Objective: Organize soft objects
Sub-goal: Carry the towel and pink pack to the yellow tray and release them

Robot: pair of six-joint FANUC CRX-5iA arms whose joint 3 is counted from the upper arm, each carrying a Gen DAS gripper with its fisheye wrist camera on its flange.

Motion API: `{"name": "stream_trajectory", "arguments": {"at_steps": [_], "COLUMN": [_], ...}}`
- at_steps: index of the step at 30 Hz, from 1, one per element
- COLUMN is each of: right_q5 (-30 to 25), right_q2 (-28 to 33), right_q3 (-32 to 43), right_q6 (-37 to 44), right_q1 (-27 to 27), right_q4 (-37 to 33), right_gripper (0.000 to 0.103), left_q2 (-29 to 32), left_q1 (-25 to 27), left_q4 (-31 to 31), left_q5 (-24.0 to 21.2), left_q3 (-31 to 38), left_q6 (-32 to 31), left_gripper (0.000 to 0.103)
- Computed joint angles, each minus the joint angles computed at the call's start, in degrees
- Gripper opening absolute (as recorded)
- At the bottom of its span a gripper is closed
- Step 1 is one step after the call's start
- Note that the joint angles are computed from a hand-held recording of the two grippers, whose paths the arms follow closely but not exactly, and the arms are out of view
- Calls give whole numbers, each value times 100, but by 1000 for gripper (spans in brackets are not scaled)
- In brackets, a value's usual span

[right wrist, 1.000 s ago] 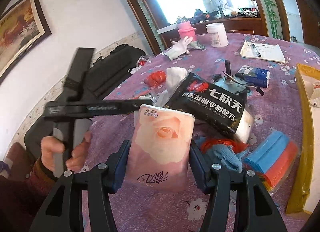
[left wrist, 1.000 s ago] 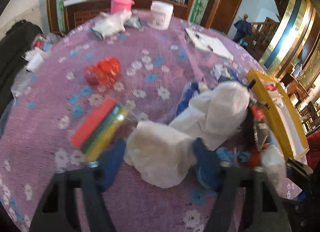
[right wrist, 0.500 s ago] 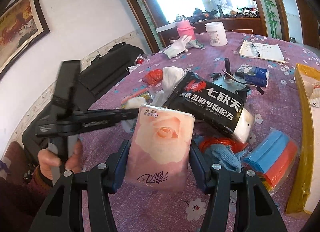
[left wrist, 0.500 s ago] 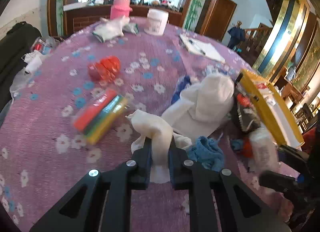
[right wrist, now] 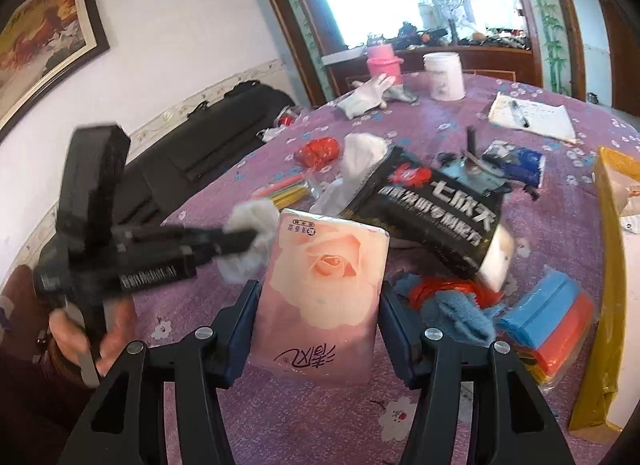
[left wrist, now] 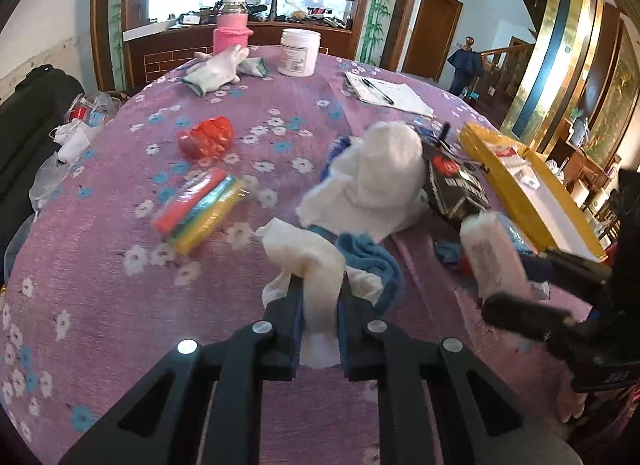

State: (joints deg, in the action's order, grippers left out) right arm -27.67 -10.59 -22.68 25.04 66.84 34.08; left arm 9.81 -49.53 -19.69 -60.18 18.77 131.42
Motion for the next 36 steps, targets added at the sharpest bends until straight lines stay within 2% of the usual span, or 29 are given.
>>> {"name": "stream_trajectory", "arguments": {"at_steps": [2, 7, 10, 16, 28, 36], "right_q5": [122, 135, 177, 201, 433, 806], "right_q2": [-69, -109, -146, -207, -360, -576], "right_q3": [-164, -216, -271, -354, -566, -913], "right_q6": [-400, -584, -706, -948, -1373, -2223], "right_q1": [-37, -79, -94, -129, -228, -434], "right_q4": [409, 509, 615, 758, 1090, 1881], "right_gripper": [62, 62, 62, 62, 62, 62], "left_q2": [97, 302, 526, 794, 983, 1077], "left_q1": [-131, -484, -707, -988, -1326, -1514], "left_q4": [-205, -850, -1308, -1873, -2545, -2859], "left_q5": [-106, -372, -746, -1180, -1597, -1789], "left_q3": [177, 659, 1029, 1427, 1802, 2006], "left_q6": [56, 204, 262, 282, 244, 196], "left_gripper": [14, 14, 14, 14, 14, 14]}}
